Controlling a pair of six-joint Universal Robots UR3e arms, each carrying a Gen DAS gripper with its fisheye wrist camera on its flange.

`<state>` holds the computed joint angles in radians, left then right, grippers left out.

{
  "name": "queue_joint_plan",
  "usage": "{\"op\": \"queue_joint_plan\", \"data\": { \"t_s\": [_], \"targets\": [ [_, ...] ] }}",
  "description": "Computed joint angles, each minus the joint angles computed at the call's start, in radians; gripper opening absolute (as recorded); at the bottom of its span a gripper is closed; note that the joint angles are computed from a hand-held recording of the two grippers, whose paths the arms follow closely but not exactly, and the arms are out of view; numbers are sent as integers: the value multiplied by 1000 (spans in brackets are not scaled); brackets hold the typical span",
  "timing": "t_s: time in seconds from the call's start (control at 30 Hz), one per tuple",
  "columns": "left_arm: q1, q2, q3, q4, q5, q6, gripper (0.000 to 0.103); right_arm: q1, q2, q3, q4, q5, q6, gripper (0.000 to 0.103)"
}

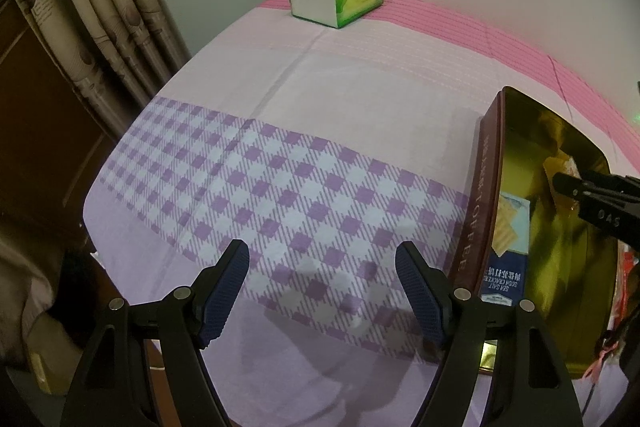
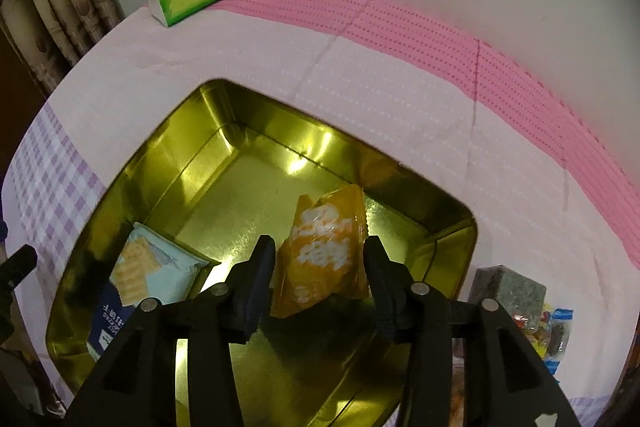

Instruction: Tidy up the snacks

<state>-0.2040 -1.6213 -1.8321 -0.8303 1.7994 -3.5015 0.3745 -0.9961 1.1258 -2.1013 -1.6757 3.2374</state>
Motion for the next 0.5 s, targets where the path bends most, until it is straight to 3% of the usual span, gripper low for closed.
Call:
{"op": "queue_joint_plan", "data": {
  "t_s": [0.2, 0.5],
  "targets": [
    [-1, -1, 1, -1, 0, -2, 76, -19, -91, 69, -34, 35, 9, 48],
    [-2, -3, 3, -2, -3, -4, 76, -111, -378, 286, -9, 54, -88, 51]
  ]
}}
